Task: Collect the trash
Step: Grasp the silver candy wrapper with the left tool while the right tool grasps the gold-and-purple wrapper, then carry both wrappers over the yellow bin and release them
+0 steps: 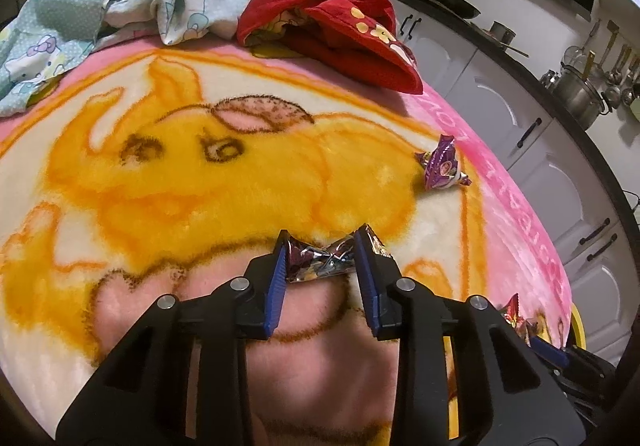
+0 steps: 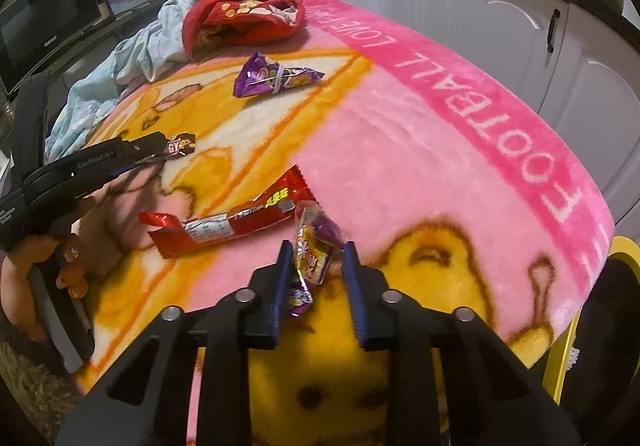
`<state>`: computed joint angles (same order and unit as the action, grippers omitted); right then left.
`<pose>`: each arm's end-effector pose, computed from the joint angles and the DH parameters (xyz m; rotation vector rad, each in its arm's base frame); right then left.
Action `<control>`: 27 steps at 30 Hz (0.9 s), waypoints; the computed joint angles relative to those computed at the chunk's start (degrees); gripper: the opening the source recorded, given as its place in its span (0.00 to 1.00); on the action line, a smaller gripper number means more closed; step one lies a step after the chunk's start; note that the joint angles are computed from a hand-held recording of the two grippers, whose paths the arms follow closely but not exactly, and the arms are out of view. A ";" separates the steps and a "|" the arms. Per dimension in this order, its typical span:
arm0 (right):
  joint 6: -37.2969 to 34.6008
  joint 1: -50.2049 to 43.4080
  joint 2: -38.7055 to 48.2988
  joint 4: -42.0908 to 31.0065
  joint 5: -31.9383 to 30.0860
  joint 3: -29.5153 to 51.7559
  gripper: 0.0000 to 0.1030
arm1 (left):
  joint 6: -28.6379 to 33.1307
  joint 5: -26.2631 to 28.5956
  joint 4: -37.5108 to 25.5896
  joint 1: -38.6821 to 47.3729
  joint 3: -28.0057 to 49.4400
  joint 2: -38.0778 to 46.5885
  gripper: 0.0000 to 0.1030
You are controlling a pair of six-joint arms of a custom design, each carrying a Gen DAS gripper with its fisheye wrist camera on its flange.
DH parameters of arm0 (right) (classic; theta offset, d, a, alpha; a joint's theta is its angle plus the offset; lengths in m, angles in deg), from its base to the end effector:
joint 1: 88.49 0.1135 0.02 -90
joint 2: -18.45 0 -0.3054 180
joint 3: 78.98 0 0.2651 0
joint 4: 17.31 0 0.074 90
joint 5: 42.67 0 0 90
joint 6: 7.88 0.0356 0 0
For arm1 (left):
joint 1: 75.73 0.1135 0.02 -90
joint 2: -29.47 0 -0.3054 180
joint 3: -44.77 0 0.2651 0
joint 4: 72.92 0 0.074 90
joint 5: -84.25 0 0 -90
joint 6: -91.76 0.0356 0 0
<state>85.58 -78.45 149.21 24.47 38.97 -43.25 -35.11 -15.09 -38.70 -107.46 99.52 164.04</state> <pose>0.2566 0.0507 -0.0068 -0.2047 2.4997 0.2799 0.3071 -0.1831 -0.0078 -0.1865 2.3802 -0.3877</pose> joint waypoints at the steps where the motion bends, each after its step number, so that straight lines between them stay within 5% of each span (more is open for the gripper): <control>1: -0.17 0.04 -0.12 -0.06 -0.15 -0.07 0.19 | -0.01 -0.13 0.19 -0.12 -0.27 -0.10 0.19; 15: -2.44 -3.13 -4.23 3.02 -2.21 -4.29 0.16 | 0.55 -2.56 3.61 -2.84 -4.57 -4.14 0.18; 27: -5.73 -8.58 -12.32 3.93 -5.13 -9.09 0.16 | 2.23 -6.29 -0.85 -9.02 -2.53 -9.14 0.18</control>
<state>79.85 -87.04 136.89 28.40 33.84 -52.34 -32.88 -21.38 -39.54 -116.48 96.99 154.90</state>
